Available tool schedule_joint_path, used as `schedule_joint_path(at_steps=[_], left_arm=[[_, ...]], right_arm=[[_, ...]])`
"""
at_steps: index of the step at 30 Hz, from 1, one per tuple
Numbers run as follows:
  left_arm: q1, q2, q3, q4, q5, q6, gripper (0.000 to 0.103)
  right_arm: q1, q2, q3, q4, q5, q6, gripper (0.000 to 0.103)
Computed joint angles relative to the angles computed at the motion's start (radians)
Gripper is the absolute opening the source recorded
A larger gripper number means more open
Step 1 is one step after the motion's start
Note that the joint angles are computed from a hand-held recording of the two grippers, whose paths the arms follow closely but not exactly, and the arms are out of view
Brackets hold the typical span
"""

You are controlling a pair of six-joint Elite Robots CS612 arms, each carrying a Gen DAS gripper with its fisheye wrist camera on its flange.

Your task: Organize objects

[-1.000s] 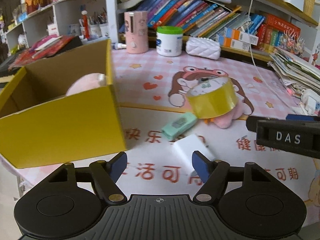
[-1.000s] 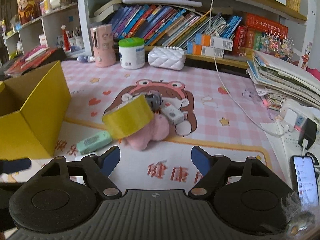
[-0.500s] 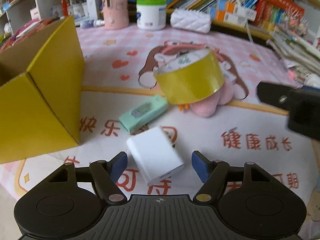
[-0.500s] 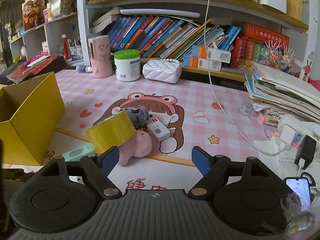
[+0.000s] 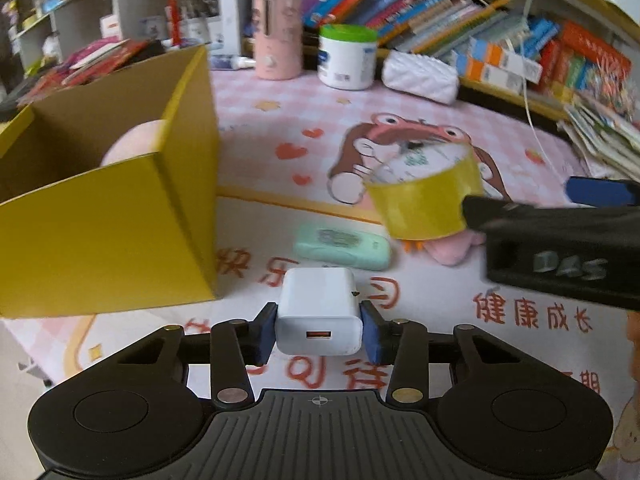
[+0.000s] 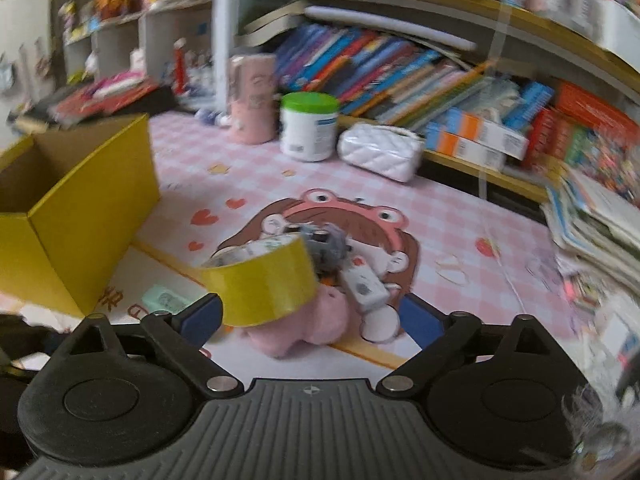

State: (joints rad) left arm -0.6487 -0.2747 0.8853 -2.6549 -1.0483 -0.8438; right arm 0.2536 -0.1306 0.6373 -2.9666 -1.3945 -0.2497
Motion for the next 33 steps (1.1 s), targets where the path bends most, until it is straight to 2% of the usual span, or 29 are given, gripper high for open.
schedule_joint_path(at_steps=[4,7,10,11,14,16,20,23,27,30,31,32,33], left_arm=[[0.003,-0.033,0.071,-0.051,0.006,-0.053,0.041],[0.002,-0.049,0.108,-0.093,0.018,-0.063,0.041],[-0.002,-0.059,0.131,-0.129,0.035,-0.055,0.041],[-0.003,-0.061,0.135,-0.138,0.038,-0.052,0.041],[-0.005,-0.065,0.143,-0.154,0.047,-0.045,0.041],[-0.005,-0.066,0.147,-0.158,0.050,-0.046,0.041],[-0.007,-0.070,0.156,-0.170,0.054,-0.049,0.041],[-0.008,-0.069,0.158,-0.189,0.052,-0.040,0.041],[-0.009,-0.068,0.162,-0.215,0.051,-0.029,0.041],[-0.008,-0.071,0.170,-0.244,0.054,-0.021,0.041],[-0.007,-0.072,0.173,-0.255,0.056,-0.015,0.041],[-0.007,-0.073,0.176,-0.266,0.057,-0.007,0.041],[-0.007,-0.074,0.178,-0.278,0.057,0.004,0.041]], right_arm=[[0.017,0.055,-0.113,0.086,-0.006,-0.135,0.098],[0.029,0.109,-0.217,0.143,-0.025,-0.211,0.097],[0.036,0.161,-0.324,0.208,-0.043,-0.238,0.091],[0.037,0.180,-0.362,0.231,-0.049,-0.243,0.080],[0.035,0.200,-0.409,0.268,-0.028,-0.238,0.077],[0.031,0.186,-0.381,0.246,-0.013,-0.212,0.077],[0.024,0.120,-0.246,0.103,0.007,-0.126,0.076],[0.018,0.077,-0.163,0.006,0.010,-0.029,0.076],[0.012,0.021,-0.052,-0.112,-0.003,0.083,0.074],[0.011,-0.016,0.023,-0.159,-0.020,0.138,0.071],[0.011,-0.027,0.046,-0.170,-0.026,0.146,0.063],[0.012,-0.035,0.069,-0.189,-0.034,0.151,0.025],[0.013,-0.043,0.086,-0.196,-0.042,0.148,0.015]])
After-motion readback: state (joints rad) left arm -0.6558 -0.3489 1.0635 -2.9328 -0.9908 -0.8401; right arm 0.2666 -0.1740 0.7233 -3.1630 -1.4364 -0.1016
